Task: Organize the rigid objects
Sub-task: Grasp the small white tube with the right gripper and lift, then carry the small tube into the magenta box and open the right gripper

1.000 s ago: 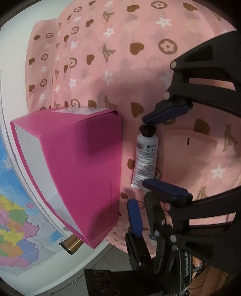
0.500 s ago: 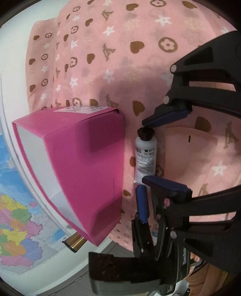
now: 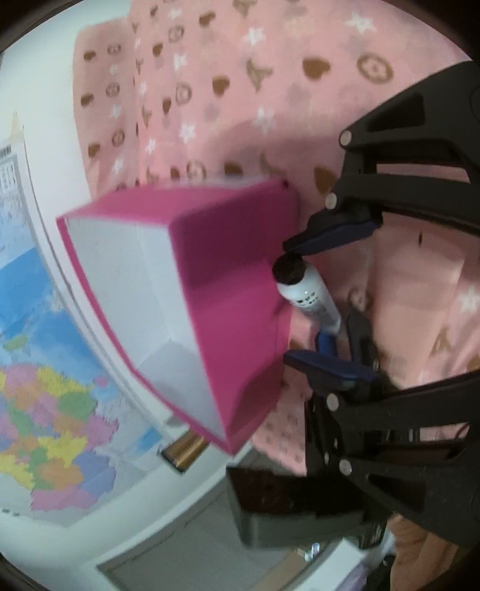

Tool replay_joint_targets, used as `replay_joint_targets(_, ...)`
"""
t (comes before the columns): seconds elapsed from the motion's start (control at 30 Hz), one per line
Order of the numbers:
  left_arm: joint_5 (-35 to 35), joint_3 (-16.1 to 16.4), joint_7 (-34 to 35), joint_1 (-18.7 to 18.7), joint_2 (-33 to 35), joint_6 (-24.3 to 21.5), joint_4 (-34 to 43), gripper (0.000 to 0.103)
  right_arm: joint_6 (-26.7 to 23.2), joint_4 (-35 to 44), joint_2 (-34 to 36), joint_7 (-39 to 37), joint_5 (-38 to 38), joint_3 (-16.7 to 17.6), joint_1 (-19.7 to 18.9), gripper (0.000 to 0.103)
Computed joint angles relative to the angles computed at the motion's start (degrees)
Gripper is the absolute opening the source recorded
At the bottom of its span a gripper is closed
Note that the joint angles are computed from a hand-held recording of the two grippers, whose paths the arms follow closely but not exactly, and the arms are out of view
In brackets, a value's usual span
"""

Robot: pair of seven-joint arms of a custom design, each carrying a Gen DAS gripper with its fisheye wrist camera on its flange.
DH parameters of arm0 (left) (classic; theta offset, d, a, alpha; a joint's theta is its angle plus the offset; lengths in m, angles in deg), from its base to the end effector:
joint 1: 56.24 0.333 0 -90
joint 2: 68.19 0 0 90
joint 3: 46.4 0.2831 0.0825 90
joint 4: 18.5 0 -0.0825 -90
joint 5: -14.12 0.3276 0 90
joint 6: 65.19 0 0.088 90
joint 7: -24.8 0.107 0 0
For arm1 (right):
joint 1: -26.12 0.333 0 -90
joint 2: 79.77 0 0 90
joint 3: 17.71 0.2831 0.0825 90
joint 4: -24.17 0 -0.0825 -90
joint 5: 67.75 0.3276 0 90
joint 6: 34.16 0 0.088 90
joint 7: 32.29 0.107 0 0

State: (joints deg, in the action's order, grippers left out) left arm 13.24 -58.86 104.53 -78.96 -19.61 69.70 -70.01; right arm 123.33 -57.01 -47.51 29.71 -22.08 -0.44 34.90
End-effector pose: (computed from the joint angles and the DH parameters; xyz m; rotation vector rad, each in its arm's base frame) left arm 0.6404 -0.3629 0.4518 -1.7137 2.3311 -0.9483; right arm 0.6472 0.2284 0.4548 -1.6639 1.3604 -0.0279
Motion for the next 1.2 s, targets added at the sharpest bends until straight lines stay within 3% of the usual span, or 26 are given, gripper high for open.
replay_joint_targets(0.07,0.1,0.1,-0.2,0.0,0.1,-0.2,0.1,0.038,-1.6,1.4,0.9,-0.7,-0.2,0.3,0.1,0.044)
replay_joint_targets(0.13,-0.1,0.0,-0.2,0.2,-0.2,-0.1,-0.3,0.038,-2.4,3.1,1.8,5.6,-6.6,-3.8,3.8,0.043)
replay_joint_targets(0.17,-0.1,0.0,-0.2,0.2,-0.3,0.0,-0.5,0.038,-3.1,3.8,2.4,6.7,-7.6,-3.8,3.8,0.042)
replay_joint_targets(0.23,-0.1,0.0,-0.2,0.1,0.0,-0.3,0.1,0.038,-2.7,4.1,2.8,6.6,-7.4,-2.5,3.0,0.029)
replay_joint_targets(0.3,-0.1,0.0,-0.2,0.1,0.4,-0.7,0.9,0.038,-2.2,4.1,2.7,6.8,-8.0,-2.1,2.9,0.027)
replay_joint_targets(0.47,-0.1,0.2,-0.6,0.0,0.5,-1.0,1.3,0.039,-1.5,3.1,1.5,8.3,-10.8,-2.6,3.5,0.025)
replay_joint_targets(0.83,-0.5,-1.1,1.9,1.1,-6.0,6.1,-8.3,0.053,0.6,-1.3,-4.1,3.7,-5.8,-0.3,1.1,0.024)
replay_joint_targets(1.2,-5.7,-4.2,6.0,3.3,-6.2,7.6,-8.0,0.052,-0.8,2.5,-4.6,-1.1,-0.3,-0.1,1.4,0.024)
